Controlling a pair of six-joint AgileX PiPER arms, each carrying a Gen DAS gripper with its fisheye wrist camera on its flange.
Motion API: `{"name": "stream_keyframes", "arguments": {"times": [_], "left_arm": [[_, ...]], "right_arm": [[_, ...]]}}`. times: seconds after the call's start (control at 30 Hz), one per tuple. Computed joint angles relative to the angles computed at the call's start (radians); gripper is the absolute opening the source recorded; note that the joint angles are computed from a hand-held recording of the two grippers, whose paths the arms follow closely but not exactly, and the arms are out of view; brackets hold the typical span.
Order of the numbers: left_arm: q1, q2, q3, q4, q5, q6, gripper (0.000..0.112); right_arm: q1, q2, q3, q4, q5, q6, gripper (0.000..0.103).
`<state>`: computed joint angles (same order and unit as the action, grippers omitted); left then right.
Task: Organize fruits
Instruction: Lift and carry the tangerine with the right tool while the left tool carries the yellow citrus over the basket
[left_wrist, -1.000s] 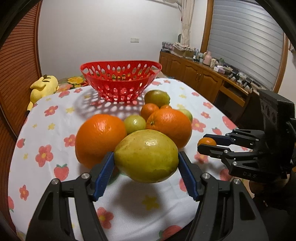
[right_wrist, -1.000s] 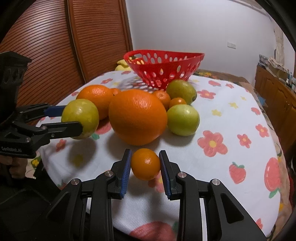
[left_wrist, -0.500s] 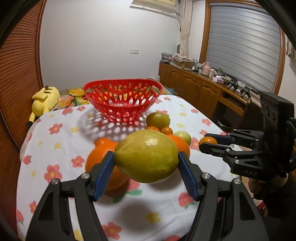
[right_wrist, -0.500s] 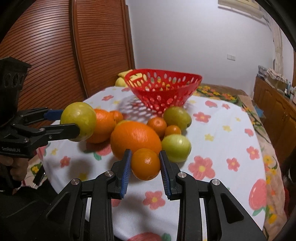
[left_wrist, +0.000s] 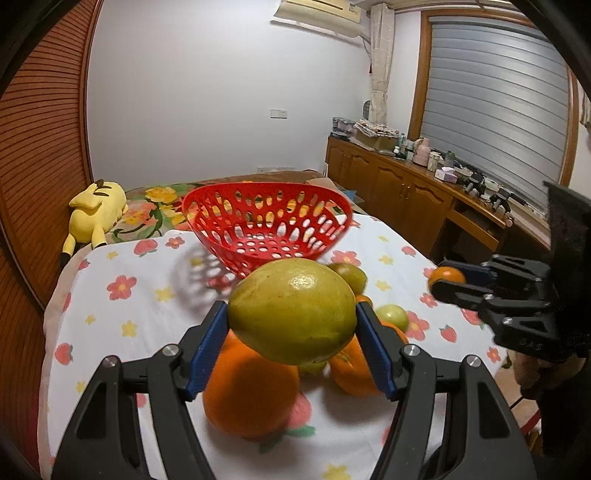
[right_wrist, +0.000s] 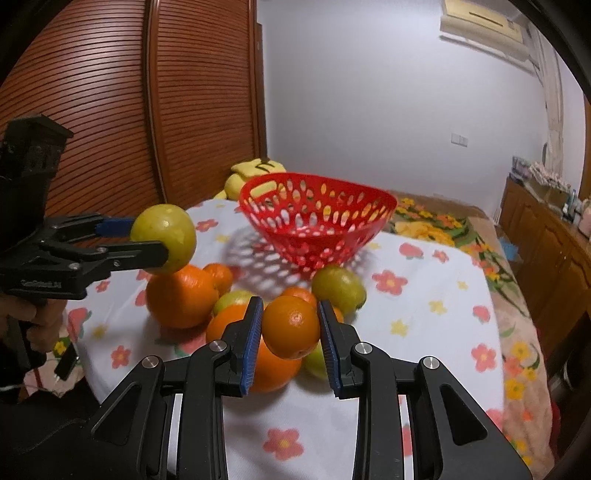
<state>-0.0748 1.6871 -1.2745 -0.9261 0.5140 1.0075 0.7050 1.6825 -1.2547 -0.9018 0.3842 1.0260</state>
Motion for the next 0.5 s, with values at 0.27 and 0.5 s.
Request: {"name": "stream_keyframes", "arguments": {"times": [0.27, 0.5], "left_arm": [[-0.020, 0.167, -0.267, 0.159, 0.056, -0.153, 0.068], [-0.051, 0.338, -0.557, 0.341, 0.154, -0.337, 0.068]], "right_arm": [[-0.060, 0.081, -0.180, 0.214, 0.029, -0.313, 0.029], [-0.147, 0.219, -0.413, 0.499, 0.085, -0.648, 0.029]]}}
